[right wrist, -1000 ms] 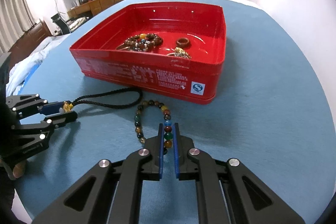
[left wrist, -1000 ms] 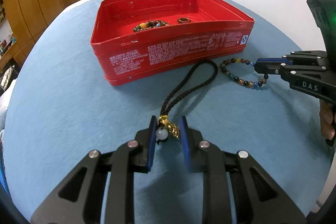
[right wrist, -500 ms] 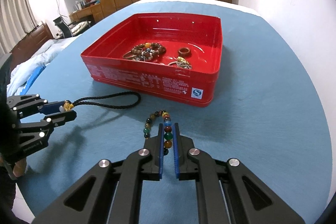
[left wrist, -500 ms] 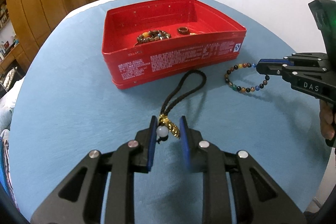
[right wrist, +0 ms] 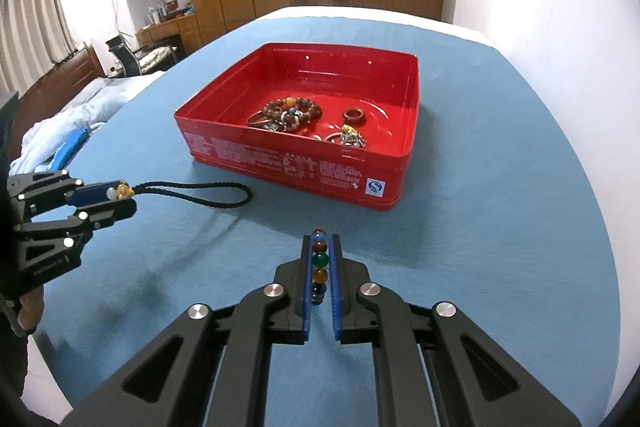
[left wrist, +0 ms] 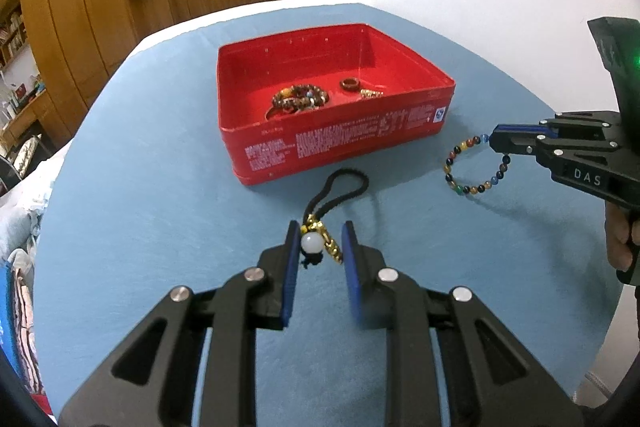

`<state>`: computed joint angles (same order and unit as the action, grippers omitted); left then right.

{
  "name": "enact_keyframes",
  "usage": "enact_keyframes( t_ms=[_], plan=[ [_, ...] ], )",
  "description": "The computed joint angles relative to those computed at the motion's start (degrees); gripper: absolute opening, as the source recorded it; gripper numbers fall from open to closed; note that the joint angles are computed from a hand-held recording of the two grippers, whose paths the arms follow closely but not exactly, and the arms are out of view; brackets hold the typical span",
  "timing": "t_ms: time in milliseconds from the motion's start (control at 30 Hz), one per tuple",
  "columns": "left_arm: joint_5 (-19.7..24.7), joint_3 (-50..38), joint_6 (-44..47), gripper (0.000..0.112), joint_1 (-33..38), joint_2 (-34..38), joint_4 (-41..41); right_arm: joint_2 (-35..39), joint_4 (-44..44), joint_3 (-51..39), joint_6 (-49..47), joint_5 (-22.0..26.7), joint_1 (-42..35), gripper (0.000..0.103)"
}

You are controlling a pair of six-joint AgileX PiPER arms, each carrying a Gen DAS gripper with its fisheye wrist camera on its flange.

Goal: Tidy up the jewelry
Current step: 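Lift the cord pendant and multicolour bracelet and carry them over the red tray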

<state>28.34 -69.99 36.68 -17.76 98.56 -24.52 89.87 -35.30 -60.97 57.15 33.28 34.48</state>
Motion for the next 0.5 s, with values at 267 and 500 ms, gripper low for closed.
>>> enact_keyframes(
  t_ms=[267,500],
  plan=[
    [0.75,-0.11,-0.27,0.019,-0.11,-3.99,1.0,-2.22,-0.42,-1.42,-1.27,2.99,1.59,0.007],
    [2.22,-3.73,-1.16,0.019,0.21,-5.28,2.13,-3.64,-0.76,-4.73,-3.18,6.66,3.19,0.007]
  ],
)
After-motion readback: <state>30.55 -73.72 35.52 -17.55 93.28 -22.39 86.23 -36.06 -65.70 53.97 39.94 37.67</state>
